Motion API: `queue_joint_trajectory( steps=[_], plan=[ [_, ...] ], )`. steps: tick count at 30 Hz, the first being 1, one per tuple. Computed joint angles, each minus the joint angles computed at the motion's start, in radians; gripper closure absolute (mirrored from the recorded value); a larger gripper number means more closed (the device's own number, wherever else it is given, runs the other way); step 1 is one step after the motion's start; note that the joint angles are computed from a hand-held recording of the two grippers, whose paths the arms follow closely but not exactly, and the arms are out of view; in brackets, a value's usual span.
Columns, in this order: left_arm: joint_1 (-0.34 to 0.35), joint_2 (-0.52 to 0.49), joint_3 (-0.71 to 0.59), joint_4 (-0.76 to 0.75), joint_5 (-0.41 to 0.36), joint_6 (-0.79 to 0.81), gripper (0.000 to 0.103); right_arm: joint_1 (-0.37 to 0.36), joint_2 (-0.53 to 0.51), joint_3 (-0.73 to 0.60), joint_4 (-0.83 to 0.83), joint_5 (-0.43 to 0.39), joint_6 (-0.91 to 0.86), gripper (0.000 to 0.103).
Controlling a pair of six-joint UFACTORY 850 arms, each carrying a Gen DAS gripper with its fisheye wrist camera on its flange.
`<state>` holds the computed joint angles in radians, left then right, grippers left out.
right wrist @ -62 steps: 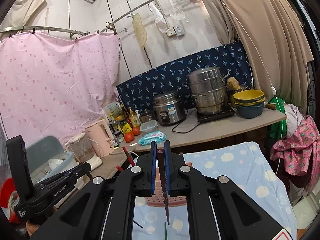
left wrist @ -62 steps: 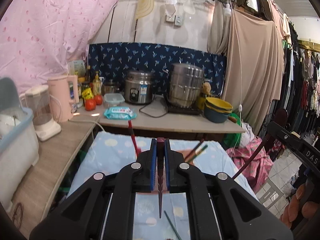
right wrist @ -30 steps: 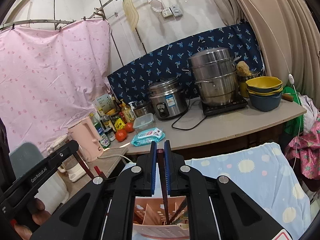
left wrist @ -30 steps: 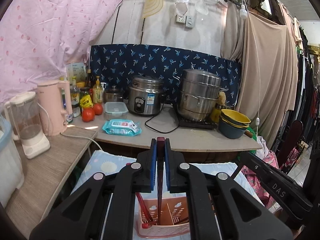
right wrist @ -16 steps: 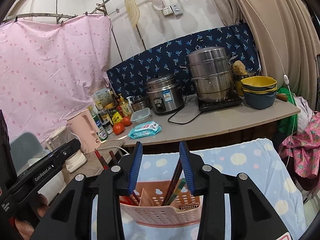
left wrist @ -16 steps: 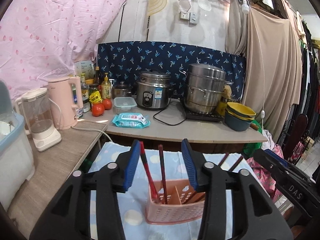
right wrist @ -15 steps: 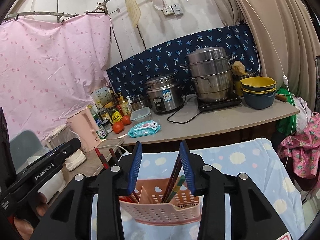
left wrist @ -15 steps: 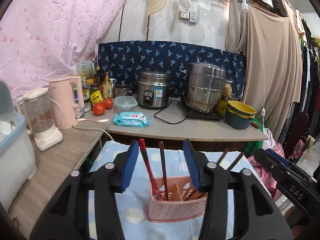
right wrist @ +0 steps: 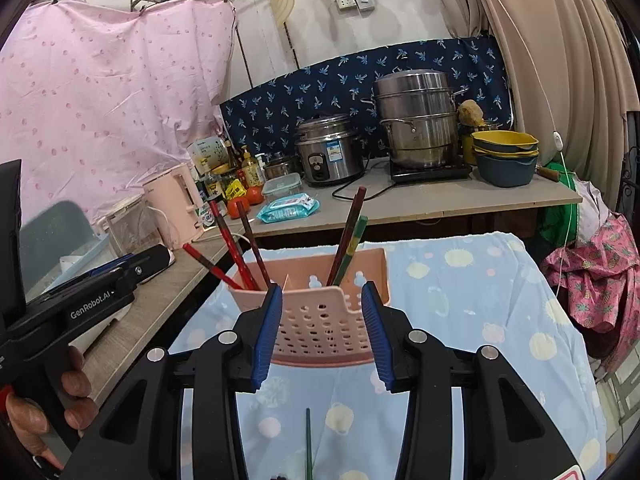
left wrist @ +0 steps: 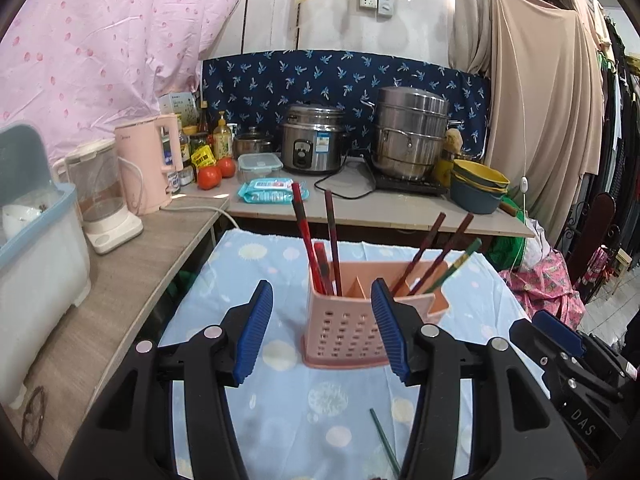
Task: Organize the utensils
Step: 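Move both tools back toward the green chopstick and gold spoon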
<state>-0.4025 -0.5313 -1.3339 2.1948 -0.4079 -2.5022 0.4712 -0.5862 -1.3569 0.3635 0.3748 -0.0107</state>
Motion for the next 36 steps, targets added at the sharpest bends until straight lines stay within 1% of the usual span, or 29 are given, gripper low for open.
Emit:
queue_joint_trajectory(
  steps=[7,17,28,36],
  plan=[
    [-0.011,0.024,0.076,-0.003,0.006,-0.031,0.054,0.029,0.041,0.106,0.048,0.032,-0.032,0.063],
    [-0.028,0.042,0.168,0.003,0.021,-0.081,0.054,0.081,0.072,0.228,0.195,0.074,-0.156,0.063],
    [-0.039,0.044,0.236,-0.002,0.046,-0.130,0.054,0.102,0.075,0.310,0.180,0.061,-0.085,0.063],
    [-0.045,0.046,0.291,0.028,0.056,-0.189,0.054,0.125,0.062,0.349,0.187,0.046,-0.047,0.063]
  ],
)
